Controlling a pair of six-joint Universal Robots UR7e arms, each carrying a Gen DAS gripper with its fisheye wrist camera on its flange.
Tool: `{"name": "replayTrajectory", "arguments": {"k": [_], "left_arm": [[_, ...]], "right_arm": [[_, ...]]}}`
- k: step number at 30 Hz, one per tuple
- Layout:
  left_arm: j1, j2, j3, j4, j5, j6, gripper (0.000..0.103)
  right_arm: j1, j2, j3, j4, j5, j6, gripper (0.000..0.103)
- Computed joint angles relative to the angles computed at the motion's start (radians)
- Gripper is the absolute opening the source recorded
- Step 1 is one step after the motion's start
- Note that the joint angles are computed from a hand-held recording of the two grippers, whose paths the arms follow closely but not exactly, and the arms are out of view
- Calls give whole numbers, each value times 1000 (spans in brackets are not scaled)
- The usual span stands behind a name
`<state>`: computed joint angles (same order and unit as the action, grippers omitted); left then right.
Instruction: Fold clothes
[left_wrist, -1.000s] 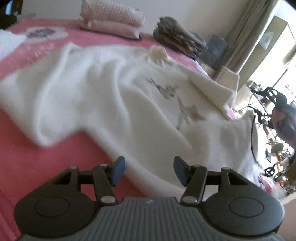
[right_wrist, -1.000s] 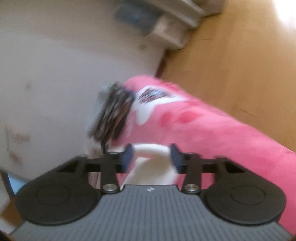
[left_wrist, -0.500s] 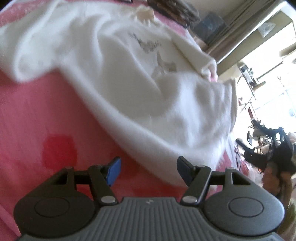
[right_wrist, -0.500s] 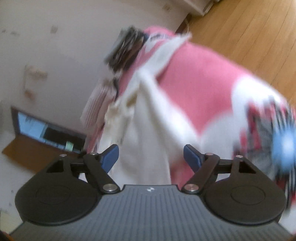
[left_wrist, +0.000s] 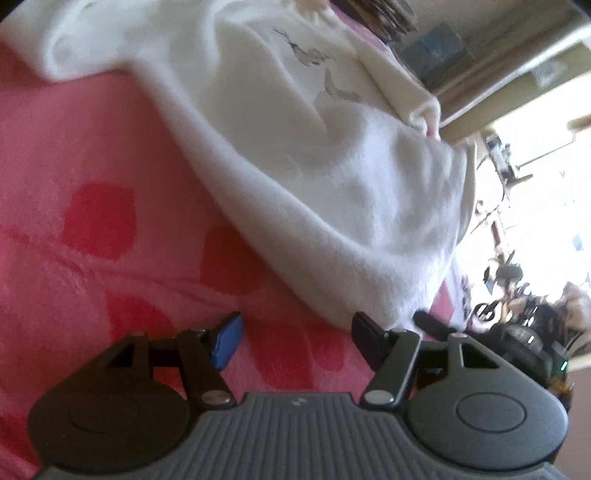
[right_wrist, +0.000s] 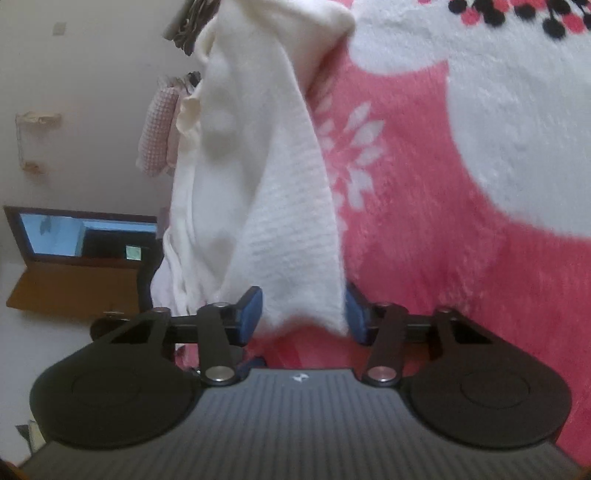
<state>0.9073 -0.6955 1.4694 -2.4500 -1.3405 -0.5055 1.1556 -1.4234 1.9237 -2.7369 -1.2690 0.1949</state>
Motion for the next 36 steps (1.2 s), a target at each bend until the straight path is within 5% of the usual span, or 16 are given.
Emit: {"name": "replayTrajectory", "arguments": {"k": [3, 6, 10, 11, 21, 27, 29, 33, 36], "left_arm": [[15, 24, -42, 0, 0, -24, 62], [16, 56, -91, 8, 38, -35, 54], [6, 77, -109, 1, 99, -40, 15], [-2, 67, -96, -8, 117, -36, 13], [-81, -168, 113, 4, 320, 19, 10], [-89, -231, 177, 14, 445, 71, 8], [-76, -224, 178, 65, 450, 90, 2], [-56, -220, 188, 175, 428, 29, 10], [-63, -257, 252, 130, 408, 17, 21]], "right_arm": [[-6, 6, -3, 14, 15, 36, 18], [-6, 12, -4, 21, 22, 52, 14], [-4, -12, 15, 38, 33, 52, 12], [-2, -18, 19, 45, 36, 50, 12], [73, -112, 108, 243, 149, -115, 10], [144, -35, 144, 282, 185, -131, 9], [160, 20, 136, 252, 158, -101, 9], [174, 103, 127, 202, 117, -24, 9], [168, 103, 128, 213, 106, -9, 10]]}}
